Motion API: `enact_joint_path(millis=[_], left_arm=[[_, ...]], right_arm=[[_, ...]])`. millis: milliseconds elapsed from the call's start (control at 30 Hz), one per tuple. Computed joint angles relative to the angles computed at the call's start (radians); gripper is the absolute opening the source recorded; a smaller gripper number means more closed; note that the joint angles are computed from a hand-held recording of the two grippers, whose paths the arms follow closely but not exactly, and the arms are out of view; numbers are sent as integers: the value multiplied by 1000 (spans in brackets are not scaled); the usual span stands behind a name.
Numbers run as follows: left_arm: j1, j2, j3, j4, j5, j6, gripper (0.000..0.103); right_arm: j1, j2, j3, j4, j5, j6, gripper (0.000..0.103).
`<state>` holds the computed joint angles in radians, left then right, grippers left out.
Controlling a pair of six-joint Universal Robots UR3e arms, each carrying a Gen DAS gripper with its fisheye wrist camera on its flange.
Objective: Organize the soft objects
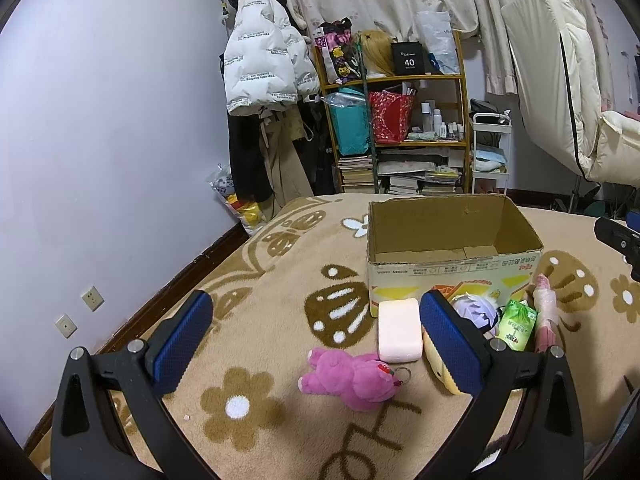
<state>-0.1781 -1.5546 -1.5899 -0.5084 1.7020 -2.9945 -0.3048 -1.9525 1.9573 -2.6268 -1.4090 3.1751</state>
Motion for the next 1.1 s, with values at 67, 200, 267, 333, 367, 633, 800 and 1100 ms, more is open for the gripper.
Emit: enact_joint_path(millis=[67, 200, 267, 333, 367, 633, 800, 1100], left_arm=[[1, 0, -2, 2, 0, 0, 102], [1, -1, -2, -2, -1, 0, 102], [-4, -6, -4, 3, 5, 2, 102], [-3, -4, -5, 0, 3, 2, 102], [-5, -5, -5, 2, 6, 2, 102], [-5, -6, -9, 12, 13, 6, 102], [-4, -1, -17, 17, 12, 3, 102], [-5, 6, -11, 0, 3, -1, 102]], right_arm=[[0, 1, 0, 0, -1, 0, 103], [0, 0, -1, 1, 0, -1, 103], [1, 0, -1, 1, -1, 0, 103], [1, 0, -2, 3, -1, 0, 103], [2, 0, -3, 4, -2, 0, 103], [3, 2, -2, 0, -4, 0, 103], [3, 2, -1, -3, -3, 0, 103], [5, 5, -1, -4, -7, 0, 103]])
